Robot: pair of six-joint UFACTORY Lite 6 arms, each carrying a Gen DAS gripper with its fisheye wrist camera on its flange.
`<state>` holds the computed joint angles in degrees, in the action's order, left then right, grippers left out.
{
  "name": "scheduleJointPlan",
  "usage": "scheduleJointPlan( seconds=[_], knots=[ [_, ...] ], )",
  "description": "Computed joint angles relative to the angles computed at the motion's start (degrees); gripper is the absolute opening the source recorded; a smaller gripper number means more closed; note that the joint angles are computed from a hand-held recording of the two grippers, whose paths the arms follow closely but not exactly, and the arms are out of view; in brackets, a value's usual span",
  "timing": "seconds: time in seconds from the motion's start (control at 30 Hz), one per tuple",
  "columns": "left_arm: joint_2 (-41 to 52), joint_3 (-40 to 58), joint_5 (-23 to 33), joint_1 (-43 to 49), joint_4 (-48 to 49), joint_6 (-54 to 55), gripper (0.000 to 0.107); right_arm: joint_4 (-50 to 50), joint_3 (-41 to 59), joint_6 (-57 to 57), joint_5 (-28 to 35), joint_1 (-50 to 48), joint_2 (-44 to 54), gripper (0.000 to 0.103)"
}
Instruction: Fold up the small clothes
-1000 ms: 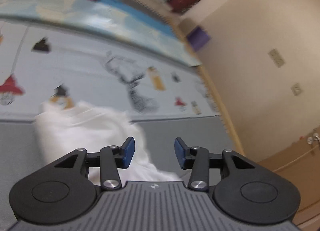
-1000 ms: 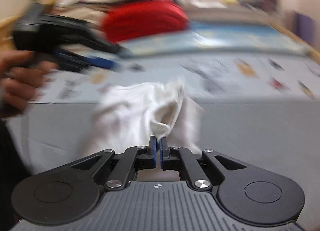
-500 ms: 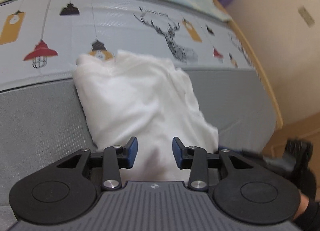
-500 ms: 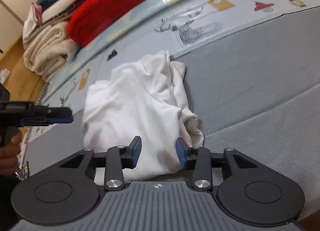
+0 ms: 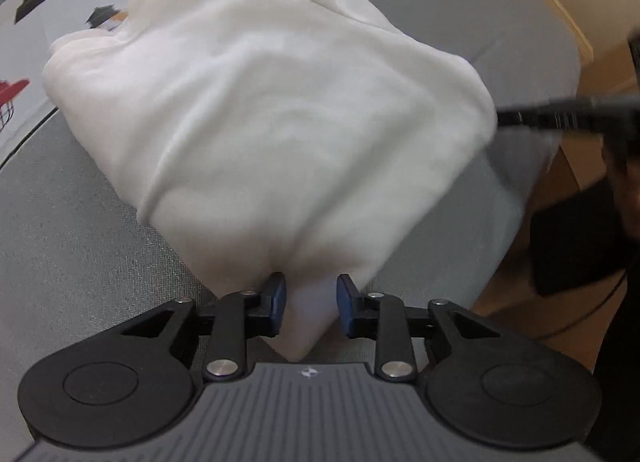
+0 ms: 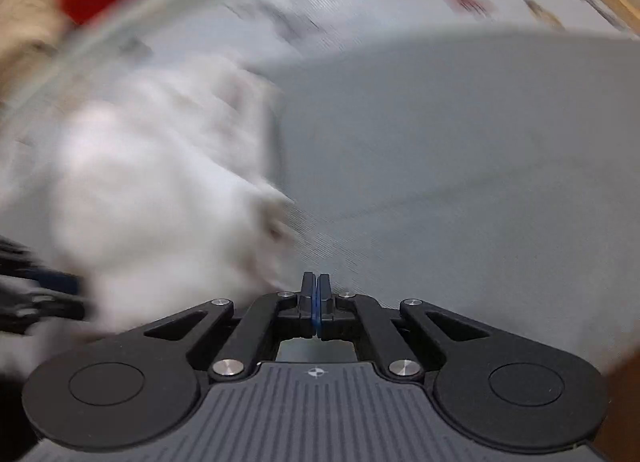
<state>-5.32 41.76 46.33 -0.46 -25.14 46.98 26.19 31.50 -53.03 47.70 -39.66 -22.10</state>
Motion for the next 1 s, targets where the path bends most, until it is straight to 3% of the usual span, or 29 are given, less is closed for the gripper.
scheduleJointPlan(
  seconds=[0.07,0.17,0.27,0.3,0.33,0.57,0.7,0.87,0.9,0.93,0.97,1.0],
  knots=[
    [-0.94,1.74,3.56,5.06,-4.25,4.95,0.032,0.74,4.22,3.61,1.9,-1.05,3.82,0.0],
    [0.63,6.89,9.74,17.27,-13.62,12.37,0.032,16.7,10.33,-7.61,9.54,-4.74,3.82,0.004],
    [4.6,11.76,8.73,25.16,-17.01,10.12,0.032,24.67,17.41,-11.08,12.84,-1.25,8.46,0.012],
    [6.31,13.35,7.83,26.65,-17.29,8.29,0.032,25.57,20.09,-10.64,13.34,0.7,11.28,0.019],
    [8.02,14.85,6.99,27.93,-17.33,6.36,0.032,26.01,22.73,-9.91,12.46,3.54,14.3,0.024],
    [17.69,24.1,6.4,29.39,-20.25,1.25,0.034,21.44,35.7,-4.4,5.89,15.84,32.07,0.027],
    [24.11,28.48,4.83,26.93,-20.88,-1.96,0.037,24.97,35.72,-4.86,5.93,17.2,37.88,0.04],
    [31.97,34.25,2.22,23.08,-19.14,-6.86,0.04,26.82,36.29,-5.9,4.2,19.75,41.87,0.04],
    [33.09,34.97,2.0,22.93,-19.06,-7.23,0.04,26.79,36.06,-6.7,3.59,20.14,41.99,0.035],
    [34.29,35.79,1.64,22.69,-19.18,-7.56,0.04,27.08,35.93,-6.9,2.96,20.2,42.14,0.016],
    [35.16,36.41,0.97,22.47,-19.29,-7.6,0.034,27.24,36.21,-6.43,2.69,20.06,42.44,0.006],
    [35.69,36.85,0.3,22.12,-19.49,-7.26,0.024,28.05,36.17,-6.38,2.37,19.7,42.36,0.005]
  ],
)
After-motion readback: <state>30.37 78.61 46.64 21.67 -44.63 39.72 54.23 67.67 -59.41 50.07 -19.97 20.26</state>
